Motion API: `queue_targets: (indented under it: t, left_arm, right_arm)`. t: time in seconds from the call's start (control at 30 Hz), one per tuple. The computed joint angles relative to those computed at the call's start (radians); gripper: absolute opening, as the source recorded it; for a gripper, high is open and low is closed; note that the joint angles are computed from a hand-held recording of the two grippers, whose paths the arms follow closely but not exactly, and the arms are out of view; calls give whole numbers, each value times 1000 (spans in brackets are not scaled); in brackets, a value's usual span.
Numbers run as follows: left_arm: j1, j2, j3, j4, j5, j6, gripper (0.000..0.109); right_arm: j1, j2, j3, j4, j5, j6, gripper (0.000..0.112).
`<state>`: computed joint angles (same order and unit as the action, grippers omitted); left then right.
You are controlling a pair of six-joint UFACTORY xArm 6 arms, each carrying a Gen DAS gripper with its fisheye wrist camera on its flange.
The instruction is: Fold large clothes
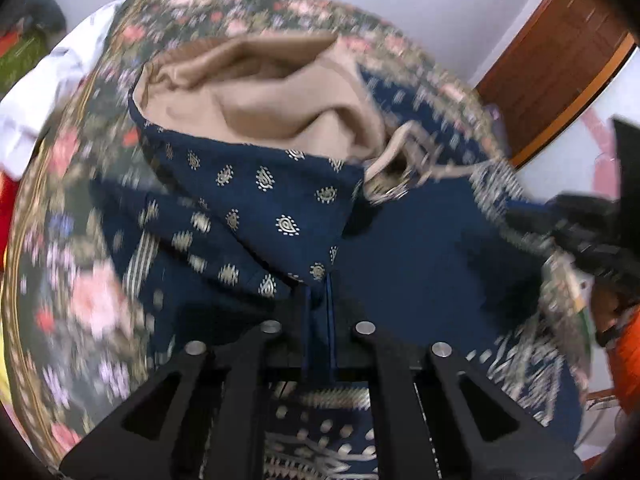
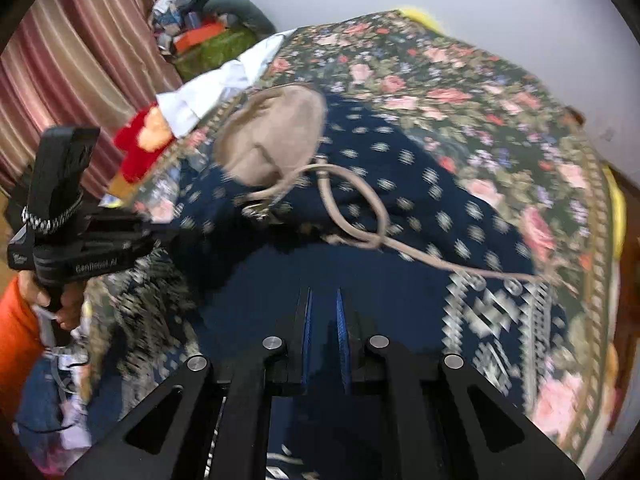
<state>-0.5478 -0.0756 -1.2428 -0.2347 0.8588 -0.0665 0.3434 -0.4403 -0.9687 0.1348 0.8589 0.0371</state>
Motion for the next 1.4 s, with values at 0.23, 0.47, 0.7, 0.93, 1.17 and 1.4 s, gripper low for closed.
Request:
queue_targets:
  t: [0.23,0.47,0.7,0.93,1.17,1.4]
  left_arm:
    - [52,-85,66,-19,7,-71,22]
    - [123,-38,-21,71,-64,-170,49]
    - [144,189,-243,241,-34,-229,51]
    - [189,492,-552,369,66,-358,51]
    - [196,564,-613,335,38,-344,19]
    - [195,511,-539,286,-41,-288,6]
  right_arm:
    - [13,3,-31,-223,105,87,10]
    - [2,98,12,-311,96,82,10]
    - [27,38,104,-673,13,271,89]
    - [-103,-17,129,-372,-22,123,89]
    - [-157,89,-30,-139,-83,-24,89]
    - [-94,470,-473,11,-36,-3,89]
